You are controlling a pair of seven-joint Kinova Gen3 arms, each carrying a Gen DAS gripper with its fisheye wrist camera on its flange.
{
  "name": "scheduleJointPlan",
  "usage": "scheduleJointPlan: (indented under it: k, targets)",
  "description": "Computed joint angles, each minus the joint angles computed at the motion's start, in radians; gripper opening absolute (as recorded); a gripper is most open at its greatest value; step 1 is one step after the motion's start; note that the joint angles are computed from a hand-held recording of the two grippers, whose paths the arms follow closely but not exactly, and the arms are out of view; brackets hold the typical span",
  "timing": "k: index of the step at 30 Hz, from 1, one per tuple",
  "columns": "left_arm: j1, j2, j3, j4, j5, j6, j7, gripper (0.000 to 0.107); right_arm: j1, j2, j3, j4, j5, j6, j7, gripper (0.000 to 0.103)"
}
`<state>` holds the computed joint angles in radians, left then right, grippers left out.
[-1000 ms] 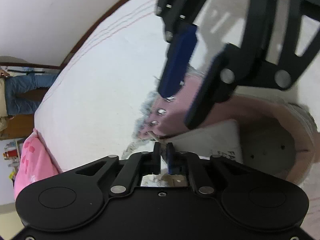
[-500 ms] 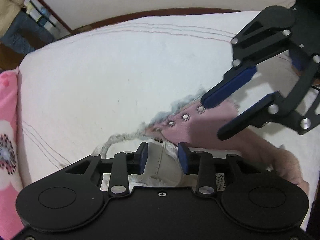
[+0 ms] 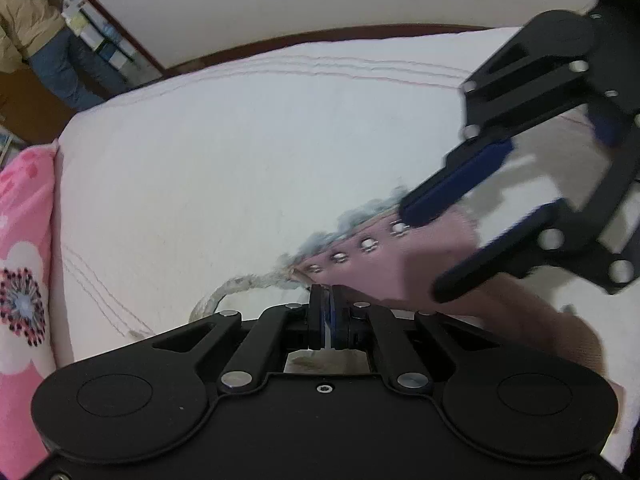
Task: Lace up shoes with both hands
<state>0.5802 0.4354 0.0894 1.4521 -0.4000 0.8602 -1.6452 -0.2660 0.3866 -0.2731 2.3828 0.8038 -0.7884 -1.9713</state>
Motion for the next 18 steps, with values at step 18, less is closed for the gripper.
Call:
scheduleJointPlan:
  k: [18]
  targets:
    - [-0.012,-0.070,-0.011,0.098,-0.017,-0.062,0.138,0.036,0.012,0.005,0.005,0.004,0.020,-0.015,0.002,0.030]
